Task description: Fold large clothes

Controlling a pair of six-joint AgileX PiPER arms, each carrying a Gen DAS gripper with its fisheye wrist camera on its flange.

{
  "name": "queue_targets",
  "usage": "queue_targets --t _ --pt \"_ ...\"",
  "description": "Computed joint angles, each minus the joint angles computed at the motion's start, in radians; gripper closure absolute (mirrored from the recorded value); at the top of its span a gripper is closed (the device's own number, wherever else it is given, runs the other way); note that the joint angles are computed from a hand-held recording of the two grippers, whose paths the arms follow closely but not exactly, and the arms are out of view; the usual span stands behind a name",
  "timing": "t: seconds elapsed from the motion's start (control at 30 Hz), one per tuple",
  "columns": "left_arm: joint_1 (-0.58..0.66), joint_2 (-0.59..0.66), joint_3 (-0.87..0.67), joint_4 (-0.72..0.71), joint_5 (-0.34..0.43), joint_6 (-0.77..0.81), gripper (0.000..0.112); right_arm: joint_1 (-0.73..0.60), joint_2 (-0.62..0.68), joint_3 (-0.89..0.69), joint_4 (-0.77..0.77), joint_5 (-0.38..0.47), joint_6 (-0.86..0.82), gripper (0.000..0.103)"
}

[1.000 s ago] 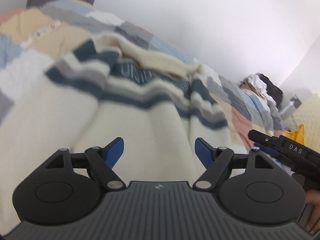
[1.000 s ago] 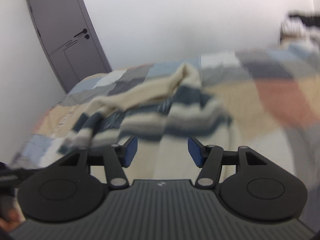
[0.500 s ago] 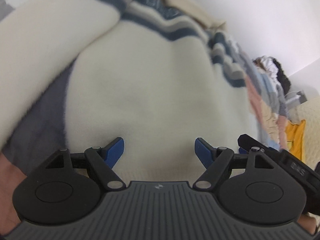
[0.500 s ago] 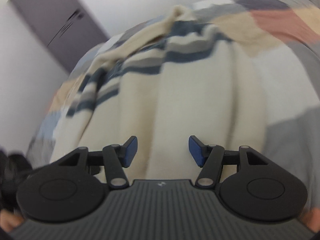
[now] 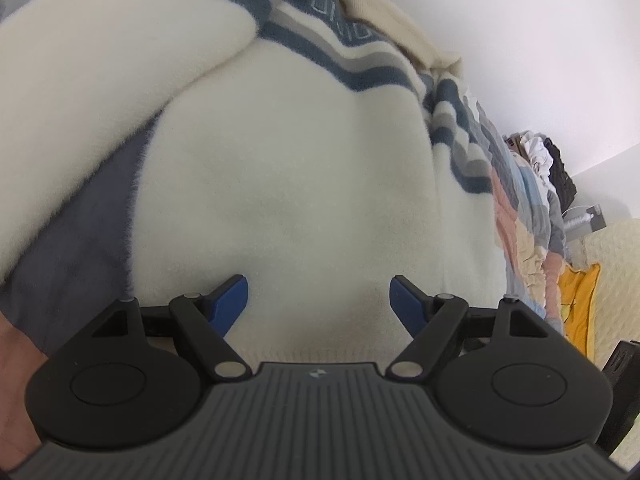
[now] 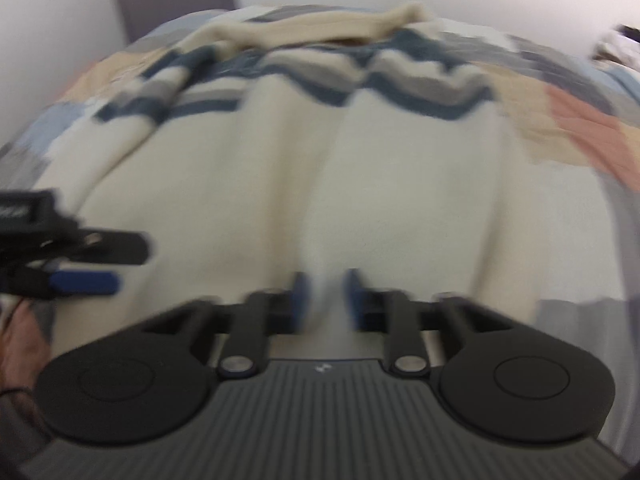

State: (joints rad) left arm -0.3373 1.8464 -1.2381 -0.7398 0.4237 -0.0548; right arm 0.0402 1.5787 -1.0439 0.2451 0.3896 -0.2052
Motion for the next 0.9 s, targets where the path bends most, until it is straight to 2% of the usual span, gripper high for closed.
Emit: queue_targets --t 0.03,0.13,0.2,0.33,0.4,0.5,0.6,0.67,0.77,0.9 --pt "0.0 -0.004 0.004 -0.001 -0.003 0.003 0.03 -0.022 -0.008 -0.001 0.049 0.006 -0.024 0.094" --pt "-0.005 -0.009 0.011 -0.014 -0.014 0.011 0.03 -0.066 -0.053 0.017 0.118 -0.02 -0.045 0.095" --pt "-0.01 -0.02 0.025 -0.016 -0.026 0.018 0.03 -0.119 -0.092 0.01 0.238 -0.005 -0.156 0.096" --pt "-0.048 -0.031 0.023 0.125 -0.051 -0.072 0.03 -0.229 -0.102 -0.121 0.144 0.037 -0.144 0.097" --pt "-0.051 -0.029 0.027 0.079 -0.053 -0.018 0.03 -0.316 -0.067 -0.218 0.132 0.084 -0.161 0.101" --pt "-0.068 -0.02 0.015 0.145 -0.06 -0.069 0.03 -0.437 0.039 -0.429 0.079 0.151 -0.137 0.101" --pt "-0.071 -0.011 0.011 0.128 -0.06 -0.06 0.03 -0.552 0.188 -0.687 0.117 0.29 -0.107 0.101" --pt "-0.075 0.002 -0.001 0.152 -0.061 -0.093 0.03 -0.605 0.248 -0.771 0.191 0.367 -0.153 0.101" --pt "-0.079 0.019 -0.024 0.182 -0.062 -0.131 0.03 -0.639 0.266 -0.728 0.306 0.399 -0.243 0.098" --pt "-0.081 0.035 -0.042 0.207 -0.06 -0.152 0.029 -0.688 0.292 -0.624 0.514 0.488 -0.352 0.097"
